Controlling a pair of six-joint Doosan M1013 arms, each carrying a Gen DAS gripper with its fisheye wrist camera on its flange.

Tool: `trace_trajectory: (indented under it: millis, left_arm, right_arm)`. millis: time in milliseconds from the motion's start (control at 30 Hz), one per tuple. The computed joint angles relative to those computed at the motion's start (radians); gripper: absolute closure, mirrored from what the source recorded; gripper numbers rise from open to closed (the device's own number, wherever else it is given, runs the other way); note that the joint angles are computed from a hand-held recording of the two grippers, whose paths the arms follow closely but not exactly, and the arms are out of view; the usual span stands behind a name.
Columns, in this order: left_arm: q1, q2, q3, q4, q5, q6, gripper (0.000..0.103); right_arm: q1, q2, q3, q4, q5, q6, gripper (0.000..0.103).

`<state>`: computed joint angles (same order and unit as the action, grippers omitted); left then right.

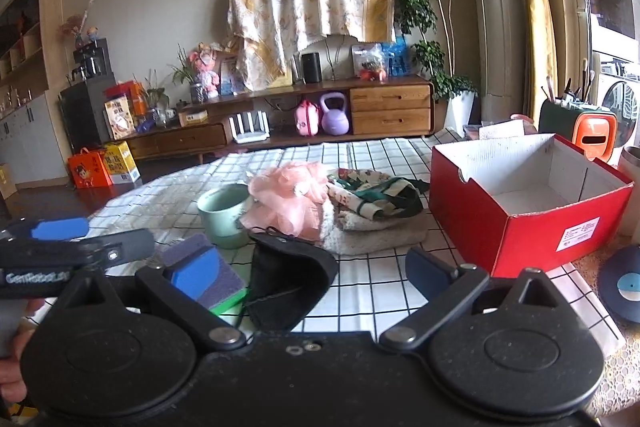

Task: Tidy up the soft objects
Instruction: 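Lift the purple sponge with the left gripper while the right gripper lifts the black eye mask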

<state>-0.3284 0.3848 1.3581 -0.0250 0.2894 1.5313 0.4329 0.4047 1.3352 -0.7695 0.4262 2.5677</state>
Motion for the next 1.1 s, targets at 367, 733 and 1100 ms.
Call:
trace_trajectory:
  millis: [367, 733, 1100]
  left_arm:
    - [0.000, 0.096, -0.118, 0.157, 0.162, -0.141, 0.000]
    - [-0.011, 0.230, -0.327, 0.254, 0.452, -0.319, 0.000]
    - [-0.025, 0.383, -0.605, 0.296, 0.785, -0.546, 0.000]
  right_arm:
    - [-0.049, 0.092, -0.117, 0.312, 0.039, -0.393, 0.009]
    - [-0.075, 0.188, -0.236, 0.542, 0.139, -0.742, 0.024]
    - [-0.090, 0.244, -0.296, 0.644, 0.171, -0.874, 0.036]
